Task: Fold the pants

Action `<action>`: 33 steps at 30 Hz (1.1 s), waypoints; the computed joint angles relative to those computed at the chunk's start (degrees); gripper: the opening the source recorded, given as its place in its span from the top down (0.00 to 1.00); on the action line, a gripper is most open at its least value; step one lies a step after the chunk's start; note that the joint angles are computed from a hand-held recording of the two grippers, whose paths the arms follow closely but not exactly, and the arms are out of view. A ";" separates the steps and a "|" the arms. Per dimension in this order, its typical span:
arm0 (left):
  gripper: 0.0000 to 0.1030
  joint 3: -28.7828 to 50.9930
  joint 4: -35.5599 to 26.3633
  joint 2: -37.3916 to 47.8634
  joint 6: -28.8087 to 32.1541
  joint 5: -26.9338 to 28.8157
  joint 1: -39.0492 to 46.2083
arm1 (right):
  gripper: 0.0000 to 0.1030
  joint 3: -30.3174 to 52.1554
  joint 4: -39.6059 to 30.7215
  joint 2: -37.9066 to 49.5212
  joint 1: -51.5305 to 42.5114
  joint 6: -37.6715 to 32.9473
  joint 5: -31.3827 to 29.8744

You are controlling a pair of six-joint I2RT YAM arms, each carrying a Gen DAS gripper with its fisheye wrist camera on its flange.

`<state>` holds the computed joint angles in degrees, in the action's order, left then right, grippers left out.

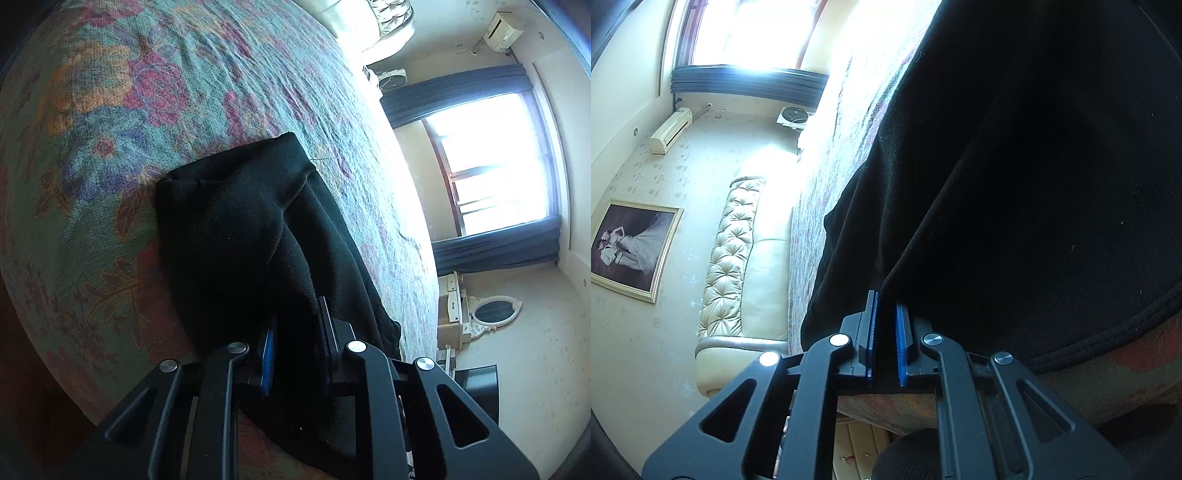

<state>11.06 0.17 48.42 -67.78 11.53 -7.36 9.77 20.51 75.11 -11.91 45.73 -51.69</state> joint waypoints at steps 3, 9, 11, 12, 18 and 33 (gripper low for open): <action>0.81 -0.38 -1.49 -2.17 0.73 1.01 2.31 | 0.92 -0.96 -4.79 -9.20 1.48 1.70 -0.54; 0.80 -3.08 -2.49 -3.48 4.95 3.81 8.09 | 0.92 -4.30 -4.19 -5.77 4.20 -0.73 0.81; 0.77 -5.32 1.35 -1.76 7.13 5.50 9.30 | 0.87 -2.75 -7.68 -6.16 4.98 -4.71 2.35; 0.77 -6.45 1.86 -3.45 7.98 6.39 9.98 | 0.80 -1.94 -10.79 -7.80 3.74 -5.90 1.45; 0.66 -4.71 -19.67 -27.77 21.58 12.92 15.78 | 0.52 14.31 -48.43 -8.28 -29.92 -37.47 -11.01; 0.30 8.28 7.17 4.60 11.19 -8.12 -30.64 | 0.17 93.74 -78.34 61.71 -53.15 -56.45 0.55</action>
<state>19.34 7.34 53.03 -56.58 3.41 -37.99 103.50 -57.82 136.82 -65.06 -10.72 -51.14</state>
